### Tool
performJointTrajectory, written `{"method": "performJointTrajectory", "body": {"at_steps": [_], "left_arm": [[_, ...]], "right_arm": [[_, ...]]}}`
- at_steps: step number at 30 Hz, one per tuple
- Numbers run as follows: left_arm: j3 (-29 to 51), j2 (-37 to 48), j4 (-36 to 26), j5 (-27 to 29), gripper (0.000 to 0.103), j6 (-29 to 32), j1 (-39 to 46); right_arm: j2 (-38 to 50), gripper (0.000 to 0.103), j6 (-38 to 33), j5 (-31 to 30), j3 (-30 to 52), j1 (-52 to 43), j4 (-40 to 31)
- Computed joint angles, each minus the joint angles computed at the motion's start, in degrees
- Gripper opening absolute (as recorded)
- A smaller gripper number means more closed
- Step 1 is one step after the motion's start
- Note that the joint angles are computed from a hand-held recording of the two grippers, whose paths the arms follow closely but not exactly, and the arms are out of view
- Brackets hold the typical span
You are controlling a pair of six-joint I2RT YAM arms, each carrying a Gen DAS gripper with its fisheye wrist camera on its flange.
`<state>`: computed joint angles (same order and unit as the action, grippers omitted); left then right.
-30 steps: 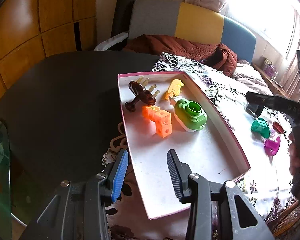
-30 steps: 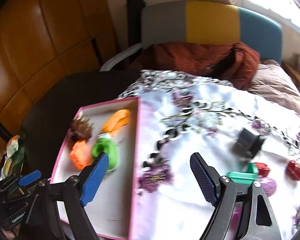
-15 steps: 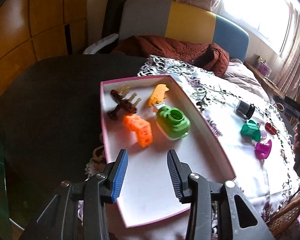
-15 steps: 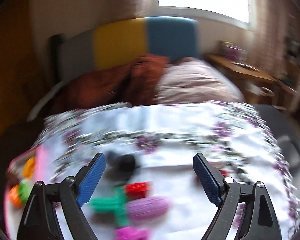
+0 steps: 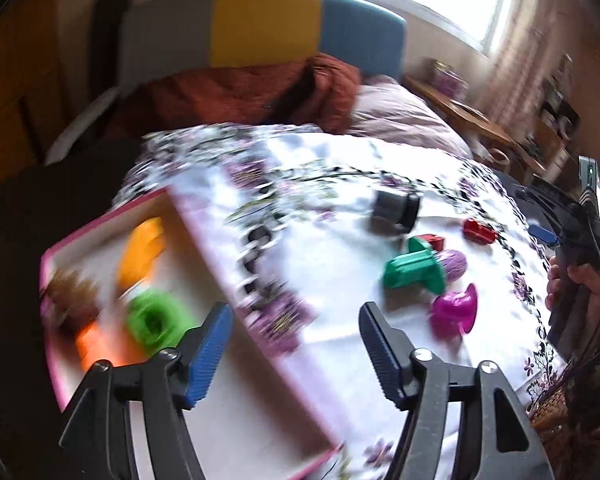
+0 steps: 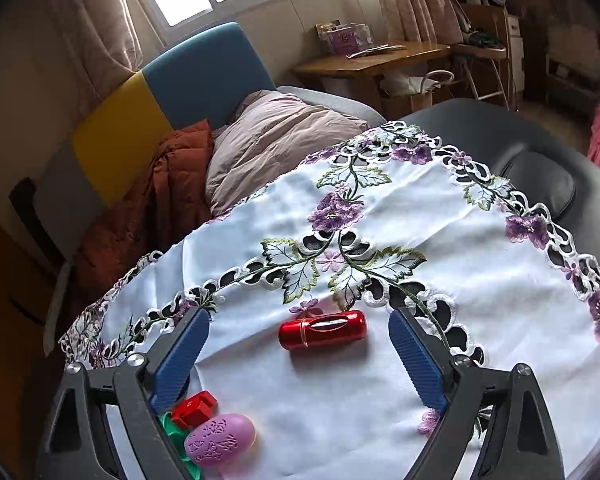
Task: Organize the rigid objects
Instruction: 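Grasp the black cylinder cup with the left gripper while the right gripper moves to the red cylinder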
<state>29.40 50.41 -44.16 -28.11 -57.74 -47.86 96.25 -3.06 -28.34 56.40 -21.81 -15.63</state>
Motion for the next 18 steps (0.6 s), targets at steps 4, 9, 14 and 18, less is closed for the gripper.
{"method": "performJointTrajectory", "body": {"at_steps": [4,9,14,18], "left_arm": [[2.2,11.2,15.1,8.1,0.084,14.4,9.1],[8.3,26.3,25.7,14.4,0.085,24.9,15.4],[14.3,36.7,32.4,19.7,0.103,31.5,18.2],[20.6,44.6,32.5,21.2,0.103,34.4,20.3]], "right_arm": [[1.5,0.092,0.9,-1.2,1.3,-0.7,-1.7],[2.9,0.093,1.5,-2.6,2.8,-1.2,-3.2],[3.3,0.094,1.3,-3.7,3.1,-1.1,-3.9],[3.9,0.095,1.2,-4.0,3.7,-1.0,-4.6]]}}
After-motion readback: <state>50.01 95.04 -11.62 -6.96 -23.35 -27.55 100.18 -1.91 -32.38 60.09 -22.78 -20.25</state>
